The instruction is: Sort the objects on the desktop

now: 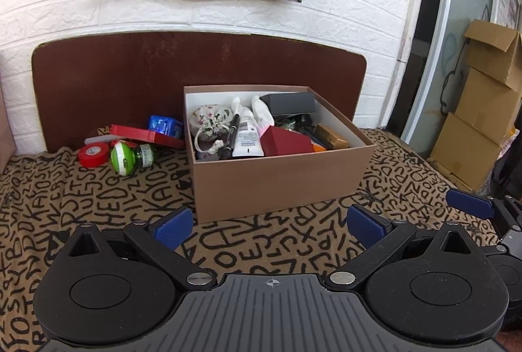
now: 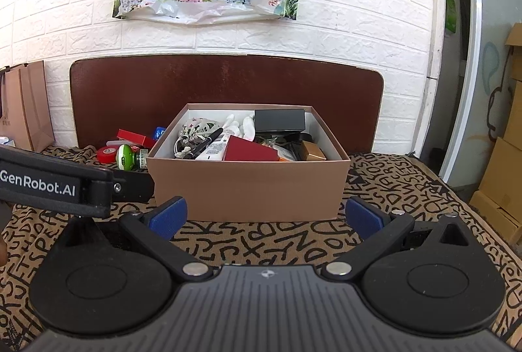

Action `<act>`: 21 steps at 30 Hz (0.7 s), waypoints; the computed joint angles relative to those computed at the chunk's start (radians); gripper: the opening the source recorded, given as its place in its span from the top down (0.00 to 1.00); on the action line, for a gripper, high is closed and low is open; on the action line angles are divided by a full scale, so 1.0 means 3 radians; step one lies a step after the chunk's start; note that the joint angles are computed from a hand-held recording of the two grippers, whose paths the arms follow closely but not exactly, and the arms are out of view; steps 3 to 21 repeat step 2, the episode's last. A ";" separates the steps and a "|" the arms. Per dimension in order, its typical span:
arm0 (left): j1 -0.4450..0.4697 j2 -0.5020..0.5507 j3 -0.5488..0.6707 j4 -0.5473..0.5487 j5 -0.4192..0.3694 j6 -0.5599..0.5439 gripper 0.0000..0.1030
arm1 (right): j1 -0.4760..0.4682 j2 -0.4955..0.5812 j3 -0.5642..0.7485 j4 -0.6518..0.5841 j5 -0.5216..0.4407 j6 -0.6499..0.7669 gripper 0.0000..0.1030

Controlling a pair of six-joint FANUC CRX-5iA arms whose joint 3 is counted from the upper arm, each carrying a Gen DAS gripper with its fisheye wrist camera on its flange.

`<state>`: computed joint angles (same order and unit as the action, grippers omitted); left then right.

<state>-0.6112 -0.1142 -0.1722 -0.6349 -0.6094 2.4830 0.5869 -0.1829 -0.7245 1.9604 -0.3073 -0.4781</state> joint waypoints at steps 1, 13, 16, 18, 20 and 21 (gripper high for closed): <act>-0.0019 0.0000 0.0006 -0.0037 -0.0014 0.0021 0.00 | -0.0008 -0.0001 0.0000 0.0009 0.0011 -0.0009 0.00; -0.0033 0.0000 0.0013 -0.0057 -0.0030 0.0031 0.00 | -0.0009 -0.0002 0.0000 0.0007 0.0015 -0.0008 0.00; -0.0033 0.0000 0.0013 -0.0057 -0.0030 0.0031 0.00 | -0.0009 -0.0002 0.0000 0.0007 0.0015 -0.0008 0.00; -0.0033 0.0000 0.0013 -0.0057 -0.0030 0.0031 0.00 | -0.0009 -0.0002 0.0000 0.0007 0.0015 -0.0008 0.00; -0.0033 0.0000 0.0013 -0.0057 -0.0030 0.0031 0.00 | -0.0009 -0.0002 0.0000 0.0007 0.0015 -0.0008 0.00; -0.0033 0.0000 0.0013 -0.0057 -0.0030 0.0031 0.00 | -0.0009 -0.0002 0.0000 0.0007 0.0015 -0.0008 0.00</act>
